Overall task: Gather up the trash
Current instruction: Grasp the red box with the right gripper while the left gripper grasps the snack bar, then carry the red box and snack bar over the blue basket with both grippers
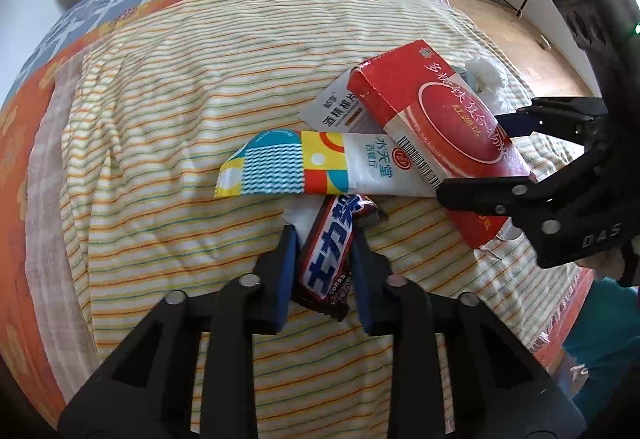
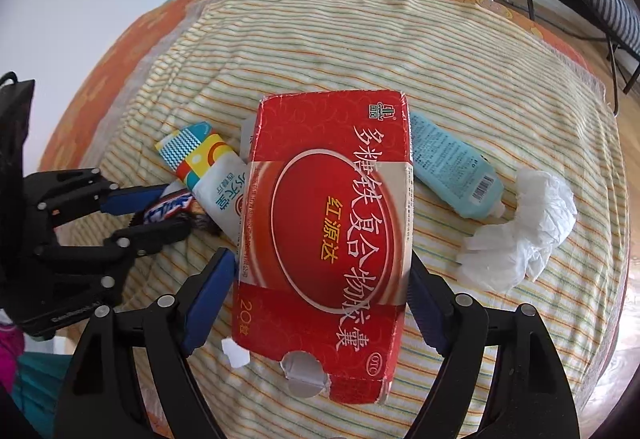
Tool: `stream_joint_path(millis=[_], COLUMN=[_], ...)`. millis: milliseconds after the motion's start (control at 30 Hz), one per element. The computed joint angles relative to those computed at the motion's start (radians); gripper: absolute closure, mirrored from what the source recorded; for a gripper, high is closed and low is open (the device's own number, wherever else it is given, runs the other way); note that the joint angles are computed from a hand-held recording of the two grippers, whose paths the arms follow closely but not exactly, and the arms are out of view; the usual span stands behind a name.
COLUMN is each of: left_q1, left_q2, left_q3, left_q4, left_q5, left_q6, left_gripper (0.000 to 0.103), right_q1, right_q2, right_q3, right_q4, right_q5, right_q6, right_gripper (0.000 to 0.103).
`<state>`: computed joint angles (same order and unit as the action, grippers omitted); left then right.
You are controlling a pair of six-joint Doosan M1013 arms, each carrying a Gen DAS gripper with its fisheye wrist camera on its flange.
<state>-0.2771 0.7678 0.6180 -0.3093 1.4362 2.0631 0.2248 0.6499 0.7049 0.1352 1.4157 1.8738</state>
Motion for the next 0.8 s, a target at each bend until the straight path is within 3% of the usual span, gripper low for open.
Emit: stream_joint_path(millis=[333,800], left_q1=[0.024,0.055], left_q2=[-0.017,-0.089], left_q3=[0.017,0.080], left_q4=[-0.024,-0.061], left_q5=[0.003,-0.040], left_q6=[-0.021,-0.013], left_gripper=[0.084,0.085], right_q1=[0.032,0.046], right_q2=[0.039,-0.085], right_q3=[-0.062,0.092], right_q4=[-0.123,-0.157], right_q5=[0.066,-0.088], right_q6=[0.019,0.147], right_gripper=[0.017,0.018])
